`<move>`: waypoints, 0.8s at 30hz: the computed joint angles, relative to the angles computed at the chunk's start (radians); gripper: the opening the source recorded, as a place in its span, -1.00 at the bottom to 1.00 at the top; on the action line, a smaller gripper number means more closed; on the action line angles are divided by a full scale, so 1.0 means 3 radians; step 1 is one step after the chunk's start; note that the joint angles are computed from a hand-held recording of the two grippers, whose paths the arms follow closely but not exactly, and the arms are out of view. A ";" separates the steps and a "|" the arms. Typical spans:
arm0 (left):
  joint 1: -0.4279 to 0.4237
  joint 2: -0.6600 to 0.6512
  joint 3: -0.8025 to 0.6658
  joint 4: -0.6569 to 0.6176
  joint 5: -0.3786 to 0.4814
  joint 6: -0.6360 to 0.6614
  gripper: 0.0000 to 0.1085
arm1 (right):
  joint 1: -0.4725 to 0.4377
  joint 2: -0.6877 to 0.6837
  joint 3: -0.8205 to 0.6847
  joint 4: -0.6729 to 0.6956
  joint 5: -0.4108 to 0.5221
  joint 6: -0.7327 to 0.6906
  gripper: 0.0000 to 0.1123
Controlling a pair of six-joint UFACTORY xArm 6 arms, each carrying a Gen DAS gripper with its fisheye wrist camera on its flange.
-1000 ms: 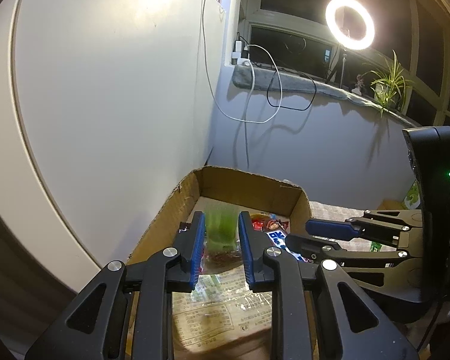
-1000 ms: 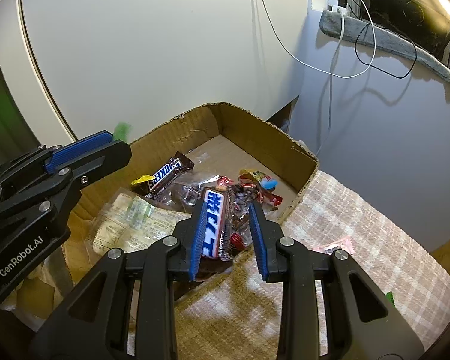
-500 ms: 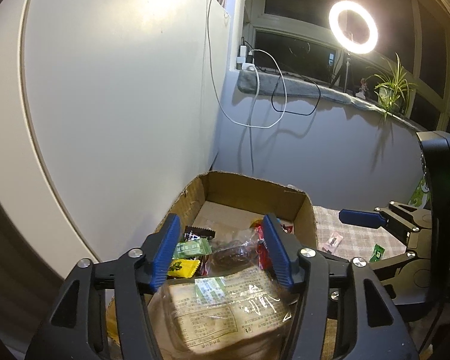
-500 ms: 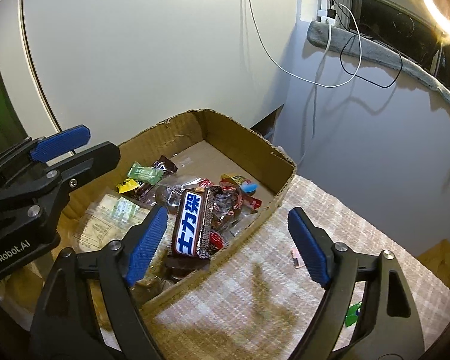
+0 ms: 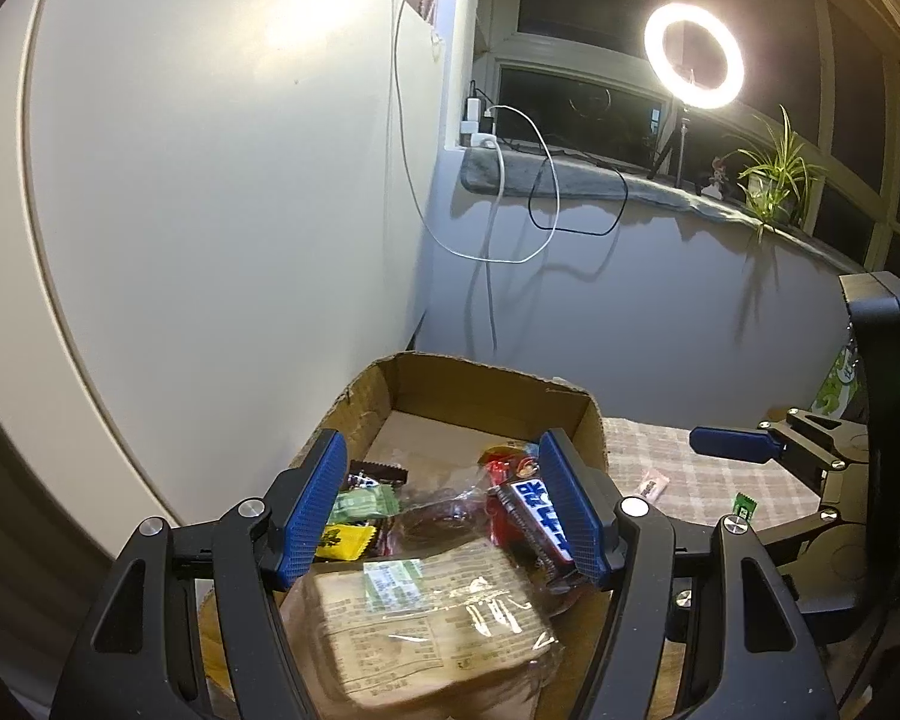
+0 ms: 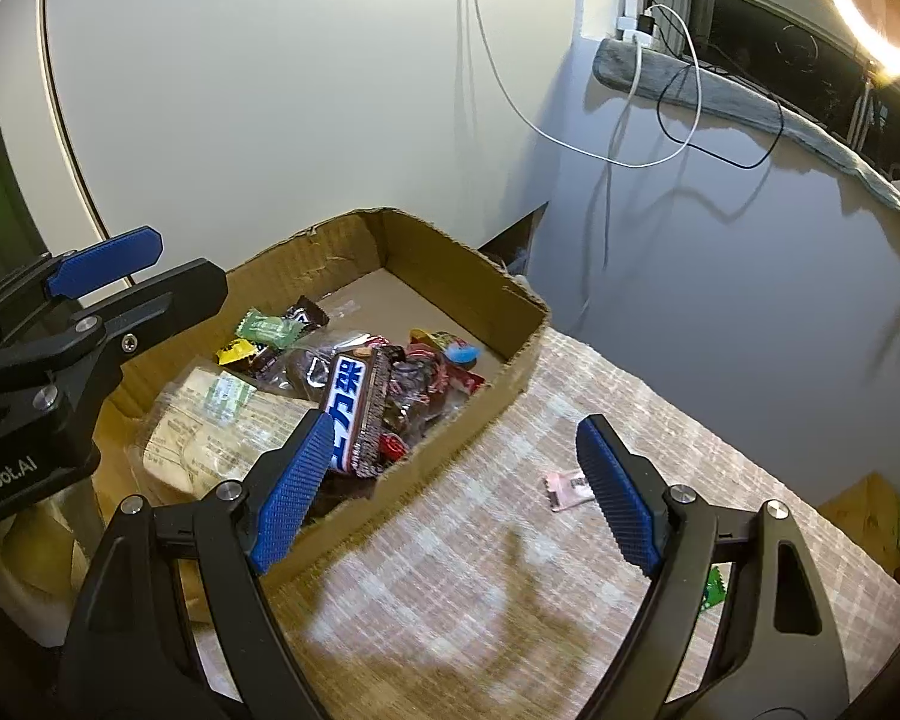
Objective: Organize snacks
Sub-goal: 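Open both grippers to drop the green candy and Snickers bar into the box, then withdraw both grippers from the box toward the pink and green candies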
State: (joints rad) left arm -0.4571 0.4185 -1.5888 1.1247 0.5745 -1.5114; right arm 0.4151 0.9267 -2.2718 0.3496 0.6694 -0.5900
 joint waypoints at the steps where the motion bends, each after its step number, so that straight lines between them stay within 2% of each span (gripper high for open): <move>1: -0.0004 0.0009 -0.0015 -0.0006 0.0001 0.0010 0.22 | -0.0009 -0.0022 0.0032 0.0009 -0.0016 -0.0009 0.52; 15: -0.0071 0.0216 -0.0311 -0.0151 0.0012 0.0198 0.22 | -0.0212 -0.0383 0.0589 0.0202 -0.0348 -0.0205 0.52; 24: -0.0189 0.0524 -0.0741 -0.0383 -0.0005 0.0569 0.22 | -0.0403 -0.0491 0.0783 0.0196 -0.0509 -0.0253 0.52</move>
